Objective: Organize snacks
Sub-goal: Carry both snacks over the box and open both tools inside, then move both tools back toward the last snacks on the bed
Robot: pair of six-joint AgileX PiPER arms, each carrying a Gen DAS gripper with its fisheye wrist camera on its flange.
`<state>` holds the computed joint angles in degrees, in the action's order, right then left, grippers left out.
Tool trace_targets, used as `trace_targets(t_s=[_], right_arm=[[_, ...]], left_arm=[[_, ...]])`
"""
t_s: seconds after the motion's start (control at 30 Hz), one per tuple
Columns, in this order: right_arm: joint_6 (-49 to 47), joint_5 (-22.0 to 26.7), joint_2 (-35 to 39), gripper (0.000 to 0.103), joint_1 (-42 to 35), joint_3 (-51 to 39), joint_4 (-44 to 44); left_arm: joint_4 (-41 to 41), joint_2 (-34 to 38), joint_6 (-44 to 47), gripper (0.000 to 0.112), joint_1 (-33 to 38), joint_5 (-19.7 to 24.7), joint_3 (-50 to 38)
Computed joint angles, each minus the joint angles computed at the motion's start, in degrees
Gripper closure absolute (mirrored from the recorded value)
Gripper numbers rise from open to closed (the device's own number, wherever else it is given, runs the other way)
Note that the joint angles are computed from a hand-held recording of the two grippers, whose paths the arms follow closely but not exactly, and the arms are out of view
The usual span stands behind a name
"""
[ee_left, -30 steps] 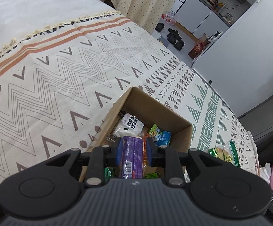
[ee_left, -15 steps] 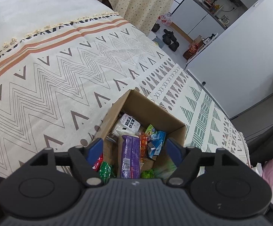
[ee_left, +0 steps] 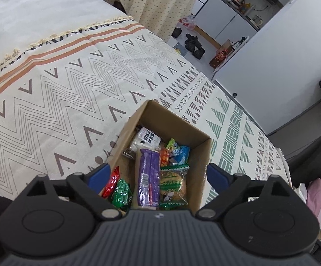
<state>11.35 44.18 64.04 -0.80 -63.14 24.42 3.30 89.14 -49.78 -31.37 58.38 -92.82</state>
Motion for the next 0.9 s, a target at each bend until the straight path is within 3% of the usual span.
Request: trace_targets(t_s=[0.47, 0.9], right_arm=[[-16.7, 9.4, -7.8, 0.060, -24.2, 6.8, 12.0], [-34.1, 18.6, -6.6, 0.044, -45.0, 9.3, 23.2]], left_arm=[[2.9, 4.3, -1.7, 0.013, -9.6, 2.3, -7.2], [6.4, 12.2, -4.2, 0.012, -16.4, 5.8, -16.5]])
